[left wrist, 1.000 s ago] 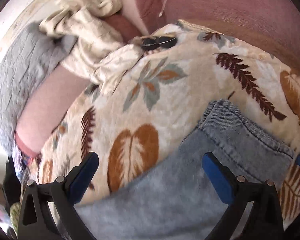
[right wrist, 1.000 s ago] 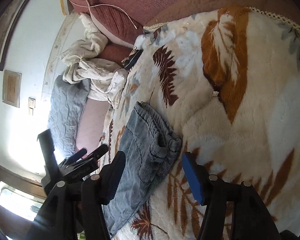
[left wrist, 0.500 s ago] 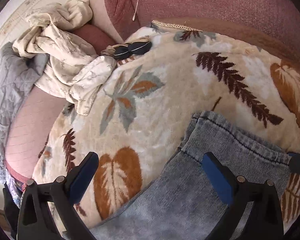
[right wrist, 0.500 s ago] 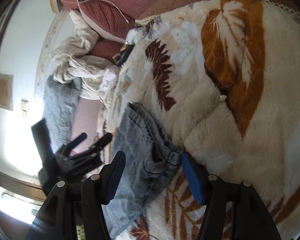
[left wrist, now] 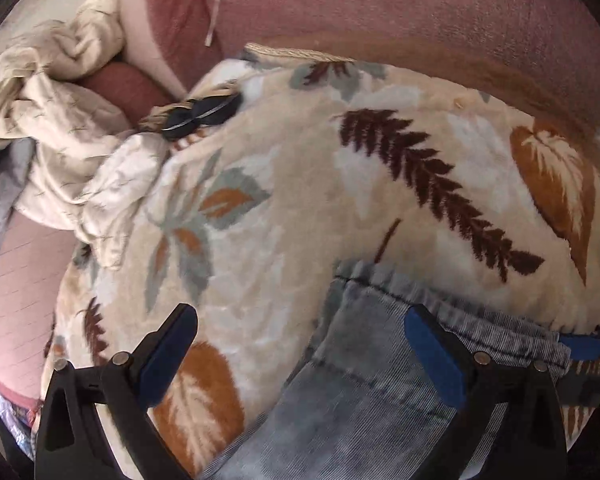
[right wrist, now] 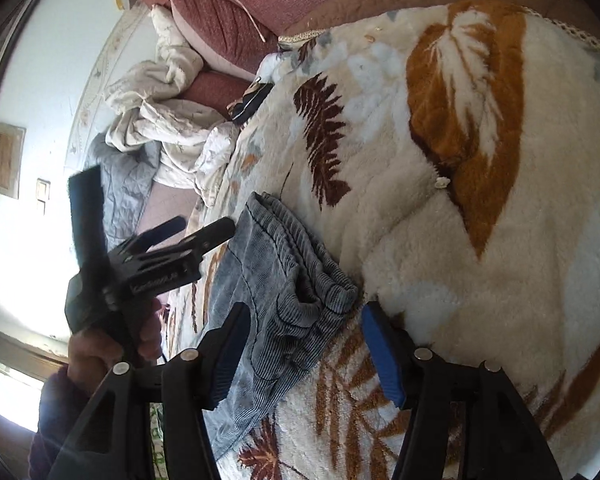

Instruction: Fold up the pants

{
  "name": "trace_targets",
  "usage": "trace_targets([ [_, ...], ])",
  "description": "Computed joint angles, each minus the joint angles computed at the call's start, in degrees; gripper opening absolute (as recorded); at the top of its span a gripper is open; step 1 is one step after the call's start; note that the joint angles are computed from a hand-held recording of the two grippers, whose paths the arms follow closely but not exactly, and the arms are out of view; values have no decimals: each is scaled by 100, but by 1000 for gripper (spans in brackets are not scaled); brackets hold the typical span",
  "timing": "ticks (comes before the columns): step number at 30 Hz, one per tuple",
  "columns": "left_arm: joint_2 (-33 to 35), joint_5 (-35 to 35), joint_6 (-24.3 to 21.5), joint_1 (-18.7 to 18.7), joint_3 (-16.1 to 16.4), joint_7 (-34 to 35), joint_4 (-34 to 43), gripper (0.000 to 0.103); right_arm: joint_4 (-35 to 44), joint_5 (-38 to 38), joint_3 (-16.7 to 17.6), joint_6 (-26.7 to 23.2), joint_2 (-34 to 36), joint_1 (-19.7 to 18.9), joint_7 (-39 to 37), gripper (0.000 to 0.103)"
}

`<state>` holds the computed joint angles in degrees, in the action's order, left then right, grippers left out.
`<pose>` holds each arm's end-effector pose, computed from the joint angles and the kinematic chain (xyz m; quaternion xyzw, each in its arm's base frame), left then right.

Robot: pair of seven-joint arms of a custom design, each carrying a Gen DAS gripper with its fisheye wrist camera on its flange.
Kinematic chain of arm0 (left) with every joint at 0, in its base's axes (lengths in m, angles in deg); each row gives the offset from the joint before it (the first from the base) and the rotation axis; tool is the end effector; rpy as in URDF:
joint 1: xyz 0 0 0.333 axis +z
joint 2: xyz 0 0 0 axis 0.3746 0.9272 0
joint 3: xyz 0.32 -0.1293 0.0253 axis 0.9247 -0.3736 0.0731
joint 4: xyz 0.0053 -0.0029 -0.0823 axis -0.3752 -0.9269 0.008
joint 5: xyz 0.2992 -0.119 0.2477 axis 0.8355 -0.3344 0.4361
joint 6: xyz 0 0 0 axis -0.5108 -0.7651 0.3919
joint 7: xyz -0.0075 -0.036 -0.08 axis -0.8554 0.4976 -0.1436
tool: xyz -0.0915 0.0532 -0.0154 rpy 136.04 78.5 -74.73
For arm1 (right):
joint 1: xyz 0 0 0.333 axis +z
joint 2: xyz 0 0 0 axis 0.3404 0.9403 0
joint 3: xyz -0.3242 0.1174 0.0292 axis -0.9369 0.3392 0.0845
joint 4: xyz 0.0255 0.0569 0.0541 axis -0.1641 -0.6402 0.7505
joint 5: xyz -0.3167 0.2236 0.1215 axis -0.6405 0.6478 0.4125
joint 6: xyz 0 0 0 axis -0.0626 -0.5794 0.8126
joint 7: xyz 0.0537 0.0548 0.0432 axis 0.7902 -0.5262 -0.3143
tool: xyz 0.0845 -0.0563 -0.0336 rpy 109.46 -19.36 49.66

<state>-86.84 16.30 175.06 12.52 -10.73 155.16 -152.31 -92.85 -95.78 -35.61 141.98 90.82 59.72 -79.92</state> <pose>0.5269 -0.1931 0.4326 -0.2254 0.9468 -0.1535 0.1712 0.3227 0.4814 0.3950 -0.2985 0.8419 0.0164 0.4492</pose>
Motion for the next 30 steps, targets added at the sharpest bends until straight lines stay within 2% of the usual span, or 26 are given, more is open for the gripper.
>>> trace_targets([
  [8,253,-574,-769,-107,-41,555,302,102,107,140,-45,148,84,-14,-447,63],
  [9,273,-746,-982,-106,-44,710,363,100,130,92,-55,190,103,-18,-450,63],
  [12,330,-704,-1207,-142,-49,784,426,81,169,165,-69,215,142,-18,-605,62],
  [13,369,-739,-1379,-140,-42,781,492,72,180,164,-78,230,153,-19,-604,61],
  [14,418,-807,-1565,-132,-34,772,581,69,173,93,-90,239,152,-16,-504,62],
  [19,509,-1031,-1716,-111,-12,747,701,67,167,-86,-104,234,165,-30,-204,62],
  [23,589,-1288,-1802,-39,24,857,788,63,267,435,-100,205,234,-34,-988,64],
  [25,594,-1442,-1763,-11,26,933,776,60,295,555,-117,177,253,-17,-1209,56],
  [26,595,-1513,-1738,2,29,938,770,57,298,772,-113,150,263,-18,-1462,39],
  [27,597,-1585,-1713,30,46,971,761,55,299,887,-130,240,289,-36,-1611,33],
  [29,576,-1751,-1729,82,64,1036,747,52,281,670,-184,288,279,-6,-1354,30],
  [30,591,-1813,-1748,117,84,1084,773,49,307,712,-180,265,287,0,-1482,28],
])
